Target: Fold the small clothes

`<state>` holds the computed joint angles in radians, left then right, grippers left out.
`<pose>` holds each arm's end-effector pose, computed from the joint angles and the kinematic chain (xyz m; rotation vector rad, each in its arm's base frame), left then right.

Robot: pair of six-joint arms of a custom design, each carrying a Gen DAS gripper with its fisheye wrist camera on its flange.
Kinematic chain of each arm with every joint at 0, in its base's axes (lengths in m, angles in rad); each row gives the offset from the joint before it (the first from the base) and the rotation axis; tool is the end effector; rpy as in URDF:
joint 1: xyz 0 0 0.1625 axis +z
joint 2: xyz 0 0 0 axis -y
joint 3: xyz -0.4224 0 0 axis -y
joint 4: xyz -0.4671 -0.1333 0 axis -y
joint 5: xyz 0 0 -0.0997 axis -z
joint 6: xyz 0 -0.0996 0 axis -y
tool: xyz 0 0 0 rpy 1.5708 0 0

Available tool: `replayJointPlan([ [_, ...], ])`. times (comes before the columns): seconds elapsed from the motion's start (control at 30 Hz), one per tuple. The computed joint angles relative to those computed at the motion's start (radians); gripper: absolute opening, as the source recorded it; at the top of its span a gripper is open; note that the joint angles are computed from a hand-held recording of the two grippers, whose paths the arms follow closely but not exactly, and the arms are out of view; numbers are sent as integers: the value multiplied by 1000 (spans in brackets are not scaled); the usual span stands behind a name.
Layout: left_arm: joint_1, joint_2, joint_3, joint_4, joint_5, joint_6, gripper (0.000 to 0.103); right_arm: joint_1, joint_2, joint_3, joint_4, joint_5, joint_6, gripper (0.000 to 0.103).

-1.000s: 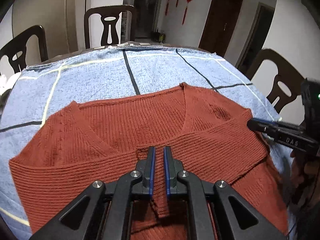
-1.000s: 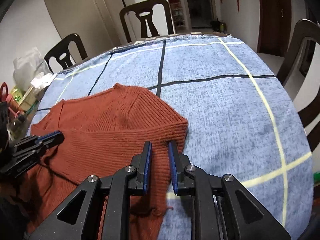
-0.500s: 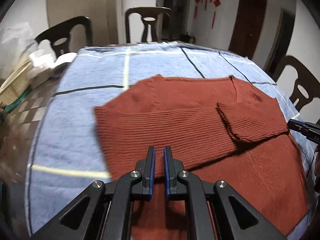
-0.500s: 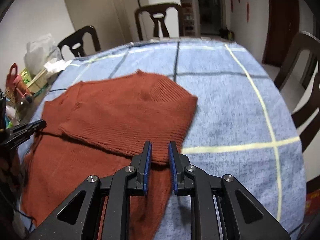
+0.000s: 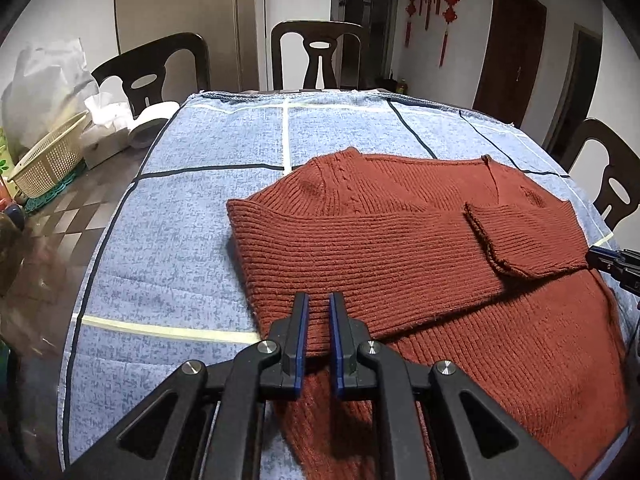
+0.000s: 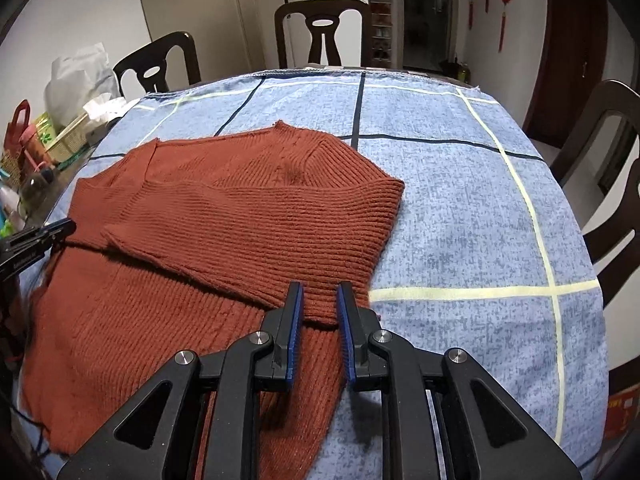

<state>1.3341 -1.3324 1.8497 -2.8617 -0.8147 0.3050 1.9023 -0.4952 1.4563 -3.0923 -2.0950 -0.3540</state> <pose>0.0488 -0.6575 0.3598 0.2486 2.2408 -0.8759 0.3293 -0.7004 -0.0398 0.6649 -2.4432 0.7188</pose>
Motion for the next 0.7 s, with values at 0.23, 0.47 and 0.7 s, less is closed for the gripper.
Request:
replayJointPlan([
  [0.23, -13, -11, 13, 9, 21, -2, 21, 5, -22, 25, 12, 3, 34, 20],
  [0.47, -31, -45, 50, -3, 43, -2, 24, 10, -65, 104, -10, 50, 46, 22],
  [0.7, -44, -114, 118, 14, 21, -35, 30, 9, -122, 210, -43, 119, 77, 23],
])
